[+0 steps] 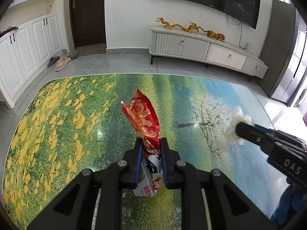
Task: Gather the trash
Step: 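Lift both items and carry them toward the bin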
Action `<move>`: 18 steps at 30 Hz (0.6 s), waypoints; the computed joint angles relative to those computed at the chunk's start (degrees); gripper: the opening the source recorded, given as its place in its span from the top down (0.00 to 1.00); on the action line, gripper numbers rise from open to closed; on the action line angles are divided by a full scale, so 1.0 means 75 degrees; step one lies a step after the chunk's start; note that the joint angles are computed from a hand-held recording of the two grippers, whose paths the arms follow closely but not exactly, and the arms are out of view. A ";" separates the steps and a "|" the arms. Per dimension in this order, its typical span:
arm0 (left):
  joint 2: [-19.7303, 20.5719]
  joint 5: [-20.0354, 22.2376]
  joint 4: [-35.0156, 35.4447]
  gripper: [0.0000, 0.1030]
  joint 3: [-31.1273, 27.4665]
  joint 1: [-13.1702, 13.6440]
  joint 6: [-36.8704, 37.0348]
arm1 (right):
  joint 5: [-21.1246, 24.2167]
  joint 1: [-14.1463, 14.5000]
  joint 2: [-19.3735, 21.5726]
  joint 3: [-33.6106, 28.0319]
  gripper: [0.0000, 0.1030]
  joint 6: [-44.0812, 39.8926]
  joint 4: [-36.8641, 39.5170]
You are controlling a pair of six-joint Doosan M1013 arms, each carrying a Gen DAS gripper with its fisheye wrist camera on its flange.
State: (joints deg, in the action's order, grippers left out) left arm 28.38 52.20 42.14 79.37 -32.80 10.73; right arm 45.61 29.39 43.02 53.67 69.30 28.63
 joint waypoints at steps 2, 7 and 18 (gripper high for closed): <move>-0.0087 -0.0034 0.0040 0.84 0.0105 -0.0053 -0.0073 | -0.0128 -0.0024 -0.0167 0.0234 0.83 -0.0090 0.0118; -0.0348 -0.0069 0.0326 0.84 0.0336 -0.0204 -0.0362 | -0.0489 -0.0068 -0.0667 0.0943 0.83 -0.0325 0.0340; -0.0986 0.0169 0.1177 0.84 0.0796 -0.0685 -0.1020 | -0.1359 -0.0210 -0.1958 0.2582 0.83 -0.1014 0.1277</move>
State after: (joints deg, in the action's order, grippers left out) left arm 20.98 53.47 50.98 85.34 -37.93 3.08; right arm 35.41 27.81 28.33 73.04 61.70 38.20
